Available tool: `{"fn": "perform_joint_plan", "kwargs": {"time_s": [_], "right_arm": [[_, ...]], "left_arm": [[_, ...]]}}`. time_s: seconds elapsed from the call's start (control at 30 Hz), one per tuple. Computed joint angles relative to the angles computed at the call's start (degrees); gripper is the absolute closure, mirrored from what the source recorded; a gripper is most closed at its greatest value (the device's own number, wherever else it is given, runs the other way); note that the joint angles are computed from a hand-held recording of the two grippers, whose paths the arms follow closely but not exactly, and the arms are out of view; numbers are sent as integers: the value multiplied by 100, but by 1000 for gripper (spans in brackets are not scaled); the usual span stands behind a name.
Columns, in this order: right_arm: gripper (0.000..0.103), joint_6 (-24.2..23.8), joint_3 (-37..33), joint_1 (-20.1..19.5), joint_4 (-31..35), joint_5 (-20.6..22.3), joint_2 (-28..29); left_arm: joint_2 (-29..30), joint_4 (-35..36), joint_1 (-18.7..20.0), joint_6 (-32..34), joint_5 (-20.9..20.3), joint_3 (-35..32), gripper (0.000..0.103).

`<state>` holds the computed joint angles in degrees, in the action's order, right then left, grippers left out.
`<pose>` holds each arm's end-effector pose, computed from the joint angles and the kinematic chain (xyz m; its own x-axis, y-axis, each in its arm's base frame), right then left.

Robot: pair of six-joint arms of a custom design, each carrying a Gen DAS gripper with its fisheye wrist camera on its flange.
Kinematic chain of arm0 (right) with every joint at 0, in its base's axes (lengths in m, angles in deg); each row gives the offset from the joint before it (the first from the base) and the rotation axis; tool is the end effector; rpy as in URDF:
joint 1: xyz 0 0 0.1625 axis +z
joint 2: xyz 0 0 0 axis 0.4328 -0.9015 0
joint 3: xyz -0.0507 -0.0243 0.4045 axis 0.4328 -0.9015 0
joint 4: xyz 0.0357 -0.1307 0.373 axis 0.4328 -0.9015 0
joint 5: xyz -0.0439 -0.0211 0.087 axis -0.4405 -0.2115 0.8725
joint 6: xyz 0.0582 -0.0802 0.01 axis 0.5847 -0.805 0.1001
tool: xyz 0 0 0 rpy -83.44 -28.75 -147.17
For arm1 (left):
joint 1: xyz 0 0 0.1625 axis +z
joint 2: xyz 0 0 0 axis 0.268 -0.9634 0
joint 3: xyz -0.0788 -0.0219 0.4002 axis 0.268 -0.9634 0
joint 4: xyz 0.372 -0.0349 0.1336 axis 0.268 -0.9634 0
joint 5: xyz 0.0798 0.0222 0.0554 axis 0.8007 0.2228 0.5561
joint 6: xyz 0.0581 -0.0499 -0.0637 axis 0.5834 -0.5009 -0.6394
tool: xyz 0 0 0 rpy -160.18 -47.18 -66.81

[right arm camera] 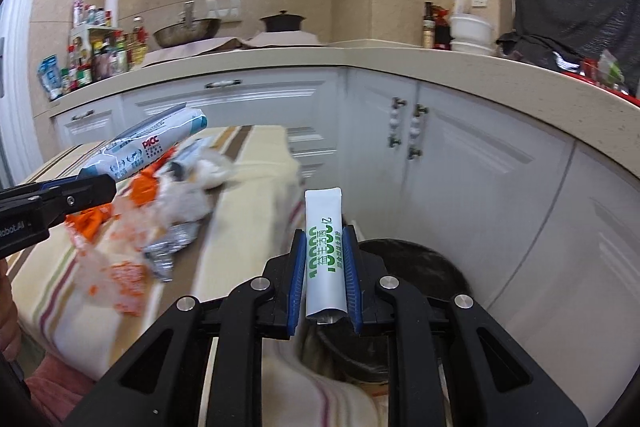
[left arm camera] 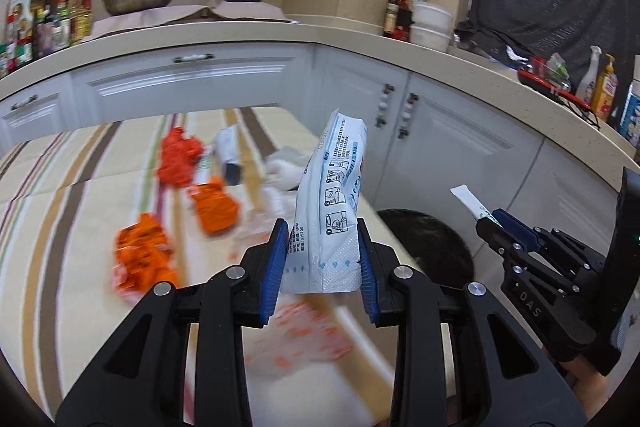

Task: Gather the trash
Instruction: 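Carry both tubes over the black trash bin and open both tools, then move both open tools back over the table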

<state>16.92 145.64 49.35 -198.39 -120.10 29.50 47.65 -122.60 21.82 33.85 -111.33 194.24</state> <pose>0.0053 -0.3740 0.2025 -0.6516 0.3488 0.6736 -0.5252 0.4334 -0.7324 -0.3077 -0.4634 -0.0317 -0.6412 0.6070 -0.4694 0.7671 0.4903 -0.4137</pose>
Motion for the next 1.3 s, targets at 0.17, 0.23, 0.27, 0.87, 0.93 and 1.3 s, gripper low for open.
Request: {"fn": "perform_joint_plan", "kwargs": {"time_s": [0.17, 0.23, 0.27, 0.87, 0.93, 1.3], "right_arm": [[83, 149, -14, -540, 165, 265, -384], [83, 226, -11, -742, 212, 389, -476], [83, 289, -15, -863, 313, 479, -562], [58, 782, -663, -1853, 1506, 1132, -973], [57, 822, -672, -1827, 1540, 1084, -997], [43, 770, -318, -1243, 1070, 797, -986]], "left_arm": [[501, 697, -164, 50, -261, -764, 71], [696, 936, -222, 23, -293, -1015, 71], [778, 1037, -236, 22, -309, -1136, 71], [2178, 2923, -298, -711, 44, -3378, 38], [2186, 2906, -300, -655, 62, -3396, 38], [1366, 1887, -278, -449, 247, -2264, 30]]}}
